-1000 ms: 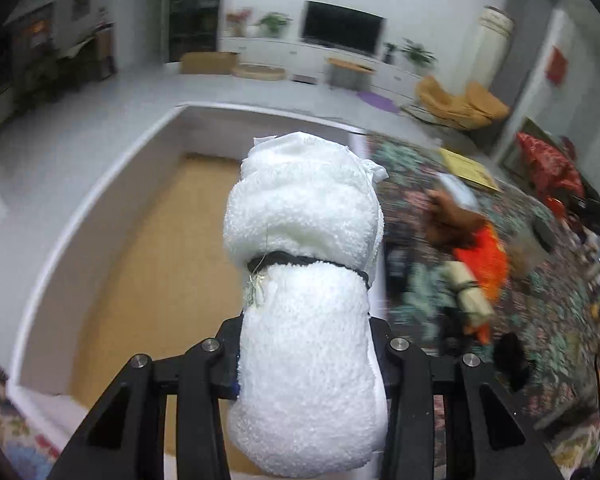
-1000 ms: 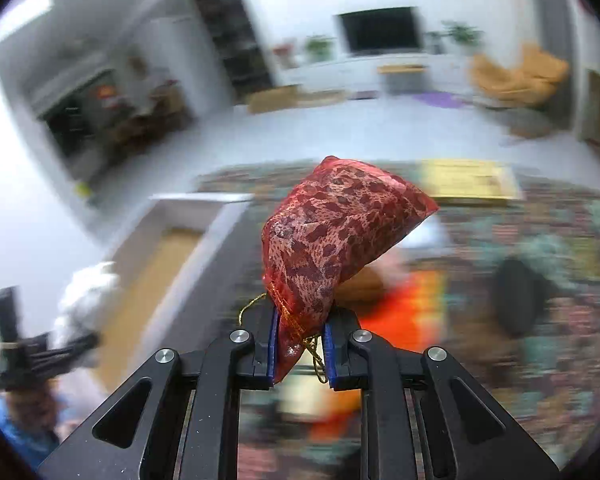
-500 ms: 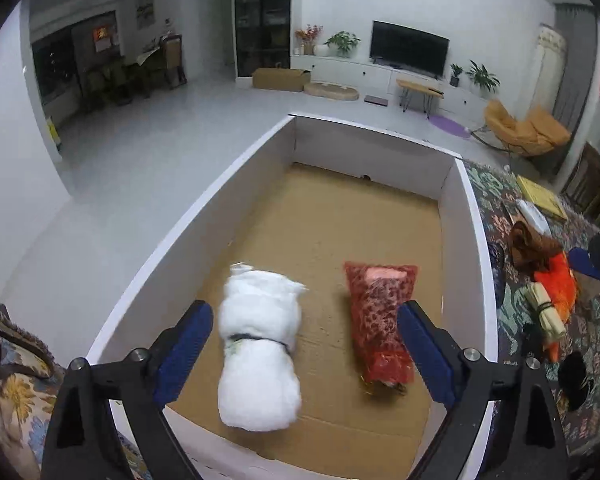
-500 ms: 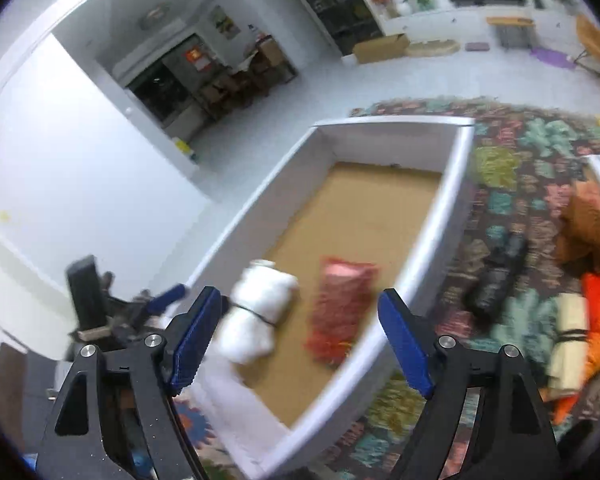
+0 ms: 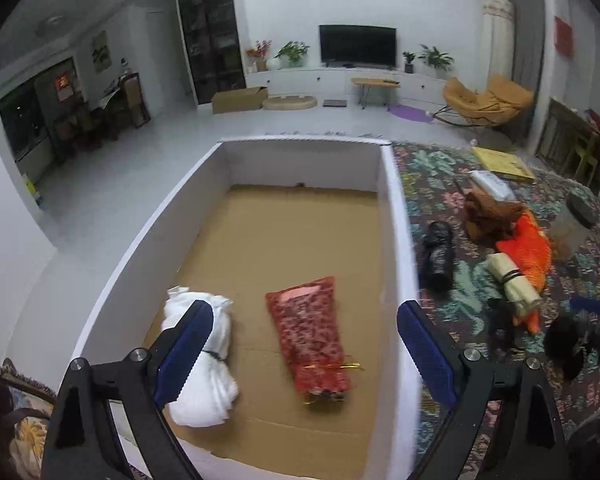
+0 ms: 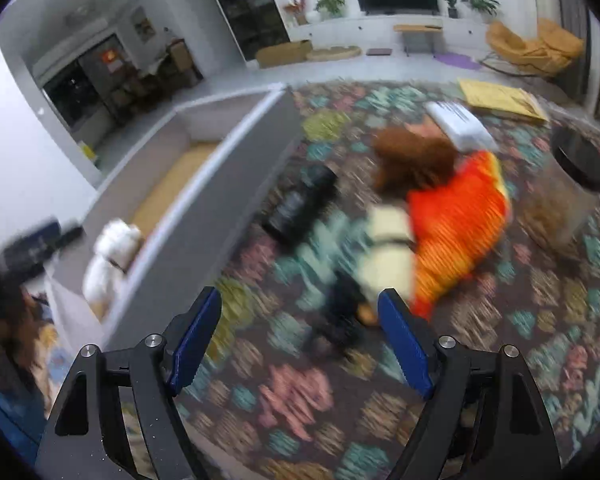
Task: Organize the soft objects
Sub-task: 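Return both tools to the pile of soft items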
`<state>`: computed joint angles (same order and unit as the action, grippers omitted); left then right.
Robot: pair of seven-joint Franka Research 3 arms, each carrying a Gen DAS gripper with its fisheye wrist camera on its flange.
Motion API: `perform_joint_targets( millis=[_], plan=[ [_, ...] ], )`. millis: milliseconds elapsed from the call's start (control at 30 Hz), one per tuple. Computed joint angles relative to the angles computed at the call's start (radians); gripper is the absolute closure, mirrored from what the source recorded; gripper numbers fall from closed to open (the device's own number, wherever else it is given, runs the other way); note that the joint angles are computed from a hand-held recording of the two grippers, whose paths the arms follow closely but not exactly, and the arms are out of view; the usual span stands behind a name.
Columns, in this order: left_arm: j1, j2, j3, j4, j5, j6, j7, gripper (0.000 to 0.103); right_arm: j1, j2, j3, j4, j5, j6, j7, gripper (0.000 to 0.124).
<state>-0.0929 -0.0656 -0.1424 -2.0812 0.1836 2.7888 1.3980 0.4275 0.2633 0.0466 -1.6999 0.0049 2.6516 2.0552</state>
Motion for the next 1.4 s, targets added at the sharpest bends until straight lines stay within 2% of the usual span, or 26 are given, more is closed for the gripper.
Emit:
perform_joint_targets(
  millis=[67, 100, 133, 200, 267, 400, 467, 533, 600, 633, 667, 700, 767, 867, 967, 1100, 1167, 1200, 1233, 1300, 1367, 1400],
  plan=[
    [-0.021, -0.021, 0.001, -0.021, -0.078, 0.019, 0.063, 0.01, -0.039, -0.073, 0.035, -0.138, 0.107, 0.043, -0.077, 0.041],
    [-0.041, -0.033, 0.004, -0.035, -0.141, 0.032, 0.12, 0.01, -0.036, -0.113, 0.023, -0.204, 0.094, 0.045, -0.052, 0.042],
    [-0.062, -0.043, 0.008, -0.046, -0.197, 0.039, 0.173, 0.01, -0.024, -0.146, 0.0, -0.257, 0.017, 0.053, 0.023, 0.042],
    [-0.107, -0.065, 0.013, -0.065, -0.297, 0.044, 0.276, 0.01, -0.021, -0.249, -0.036, -0.406, -0.232, 0.089, 0.253, 0.041],
    [-0.164, -0.084, 0.024, -0.082, -0.41, 0.043, 0.395, 0.01, -0.059, -0.316, -0.027, -0.487, -0.331, 0.062, 0.351, 0.041],
    [-0.24, -0.073, 0.018, -0.079, -0.554, -0.001, 0.555, 0.01, -0.105, -0.339, -0.006, -0.522, -0.243, 0.061, 0.199, 0.041],
    [-0.242, -0.05, -0.011, -0.074, -0.547, -0.027, 0.551, 0.01, -0.122, -0.291, 0.017, -0.475, -0.239, 0.062, 0.132, 0.041],
    [-0.247, -0.028, -0.033, -0.077, -0.554, -0.057, 0.555, 0.01, -0.121, -0.215, 0.03, -0.392, -0.294, 0.042, 0.102, 0.041],
    [-0.243, -0.012, -0.053, -0.081, -0.538, -0.074, 0.545, 0.01, -0.098, -0.148, 0.025, -0.316, -0.347, -0.005, 0.106, 0.042],
    [-0.24, -0.004, -0.063, -0.086, -0.515, -0.077, 0.534, 0.01, -0.09, -0.112, 0.021, -0.277, -0.34, -0.038, 0.079, 0.046],
    [-0.236, 0.004, -0.072, -0.09, -0.483, -0.076, 0.516, 0.01, -0.081, -0.086, 0.014, -0.249, -0.33, -0.069, 0.068, 0.054],
    [-0.234, 0.003, -0.077, -0.103, -0.472, -0.071, 0.512, 0.01, -0.069, -0.074, 0.002, -0.233, -0.336, -0.104, 0.083, 0.089],
    [-0.228, 0.026, -0.088, -0.11, -0.417, -0.061, 0.477, 0.01, -0.067, -0.1, -0.017, -0.277, -0.318, -0.055, 0.117, 0.088],
    [-0.217, 0.079, -0.098, -0.093, -0.359, -0.052, 0.42, 0.01, -0.07, -0.159, -0.059, -0.346, -0.419, -0.053, 0.289, 0.088],
    [-0.207, 0.164, -0.108, -0.044, -0.306, -0.025, 0.362, 0.01, -0.13, -0.198, -0.085, -0.391, -0.471, -0.042, 0.46, 0.088],
    [-0.19, 0.25, -0.126, 0.017, -0.222, 0.026, 0.306, 0.01, -0.224, -0.177, -0.114, -0.372, -0.49, 0.061, 0.57, 0.087],
    [-0.173, 0.293, -0.142, 0.049, -0.211, 0.05, 0.305, 0.01, -0.246, -0.135, -0.132, -0.333, -0.502, 0.099, 0.613, 0.073],
    [-0.165, 0.306, -0.15, 0.062, -0.208, 0.051, 0.305, 0.01, -0.262, -0.116, -0.133, -0.322, -0.452, 0.114, 0.596, 0.052],
    [-0.152, 0.322, -0.164, 0.075, -0.215, 0.052, 0.317, 0.01, -0.267, -0.107, -0.134, -0.315, -0.416, 0.11, 0.587, 0.045],
    [-0.128, 0.338, -0.19, 0.085, -0.231, 0.051, 0.346, 0.01, -0.266, -0.117, -0.144, -0.349, -0.387, 0.158, 0.604, 0.045],
    [-0.11, 0.353, -0.212, 0.091, -0.245, 0.059, 0.378, 0.01, -0.235, -0.157, -0.165, -0.405, -0.47, 0.184, 0.693, 0.045],
    [-0.118, 0.353, -0.205, 0.08, -0.226, 0.088, 0.374, 0.01, -0.224, -0.18, -0.167, -0.43, -0.531, 0.174, 0.744, 0.045]
  ],
)
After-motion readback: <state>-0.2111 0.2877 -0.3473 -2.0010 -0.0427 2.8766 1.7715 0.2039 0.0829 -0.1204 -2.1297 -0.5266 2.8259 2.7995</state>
